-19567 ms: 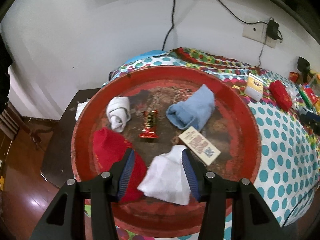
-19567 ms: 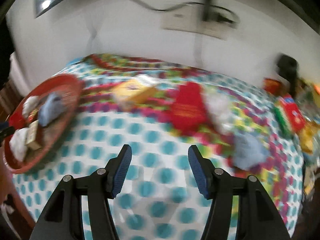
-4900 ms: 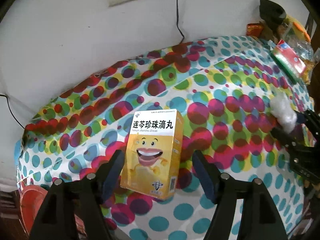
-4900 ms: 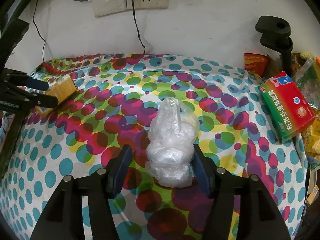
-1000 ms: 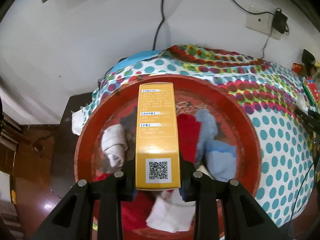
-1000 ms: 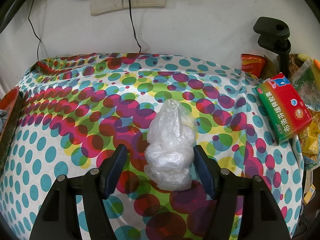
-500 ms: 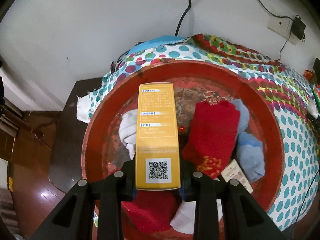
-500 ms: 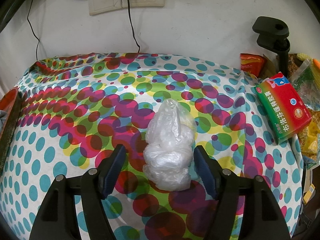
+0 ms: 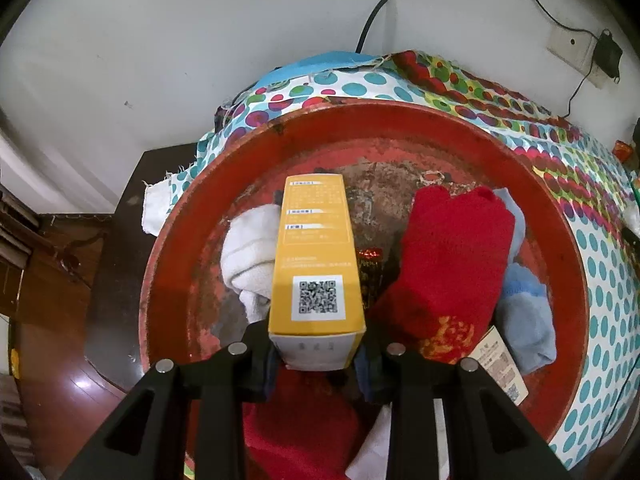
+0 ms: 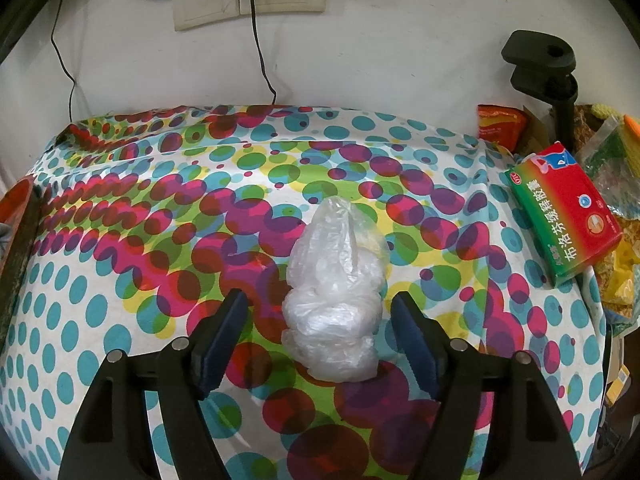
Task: Organize objects
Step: 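Lower the yellow box onto the tray and open the left gripper, then carry the plastic bag with the right gripper toward the red tray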
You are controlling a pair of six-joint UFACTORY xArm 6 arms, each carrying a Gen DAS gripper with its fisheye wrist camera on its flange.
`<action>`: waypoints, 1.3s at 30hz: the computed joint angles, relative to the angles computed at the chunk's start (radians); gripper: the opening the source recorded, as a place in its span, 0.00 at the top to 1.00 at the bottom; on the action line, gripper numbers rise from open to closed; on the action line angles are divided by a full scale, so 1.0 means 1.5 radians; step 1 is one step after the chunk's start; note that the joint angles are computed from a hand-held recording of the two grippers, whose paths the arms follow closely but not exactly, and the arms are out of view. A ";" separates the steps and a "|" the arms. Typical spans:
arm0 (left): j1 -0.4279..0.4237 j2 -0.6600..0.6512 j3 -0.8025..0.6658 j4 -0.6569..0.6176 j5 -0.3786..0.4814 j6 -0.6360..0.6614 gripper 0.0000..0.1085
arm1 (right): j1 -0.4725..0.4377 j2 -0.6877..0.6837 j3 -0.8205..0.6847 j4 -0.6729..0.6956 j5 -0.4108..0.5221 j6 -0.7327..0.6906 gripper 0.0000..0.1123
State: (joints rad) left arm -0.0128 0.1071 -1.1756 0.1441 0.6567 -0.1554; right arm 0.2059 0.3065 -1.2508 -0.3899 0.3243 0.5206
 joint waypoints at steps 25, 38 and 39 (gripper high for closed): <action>-0.044 -0.145 0.119 0.158 -0.039 -0.146 0.69 | -0.015 -0.010 0.015 -0.004 -0.003 -0.001 0.31; -0.111 -0.220 0.222 0.176 -0.087 -0.250 0.69 | -0.030 -0.020 0.032 0.003 -0.011 -0.019 0.30; -0.116 -0.217 0.221 0.183 -0.085 -0.254 0.69 | -0.033 -0.022 0.036 0.007 -0.013 -0.024 0.30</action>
State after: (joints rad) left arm -0.1862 -0.2186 -0.8434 0.4179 0.5288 -0.5357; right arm 0.1562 0.2732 -1.1972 -0.3796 0.3043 0.4848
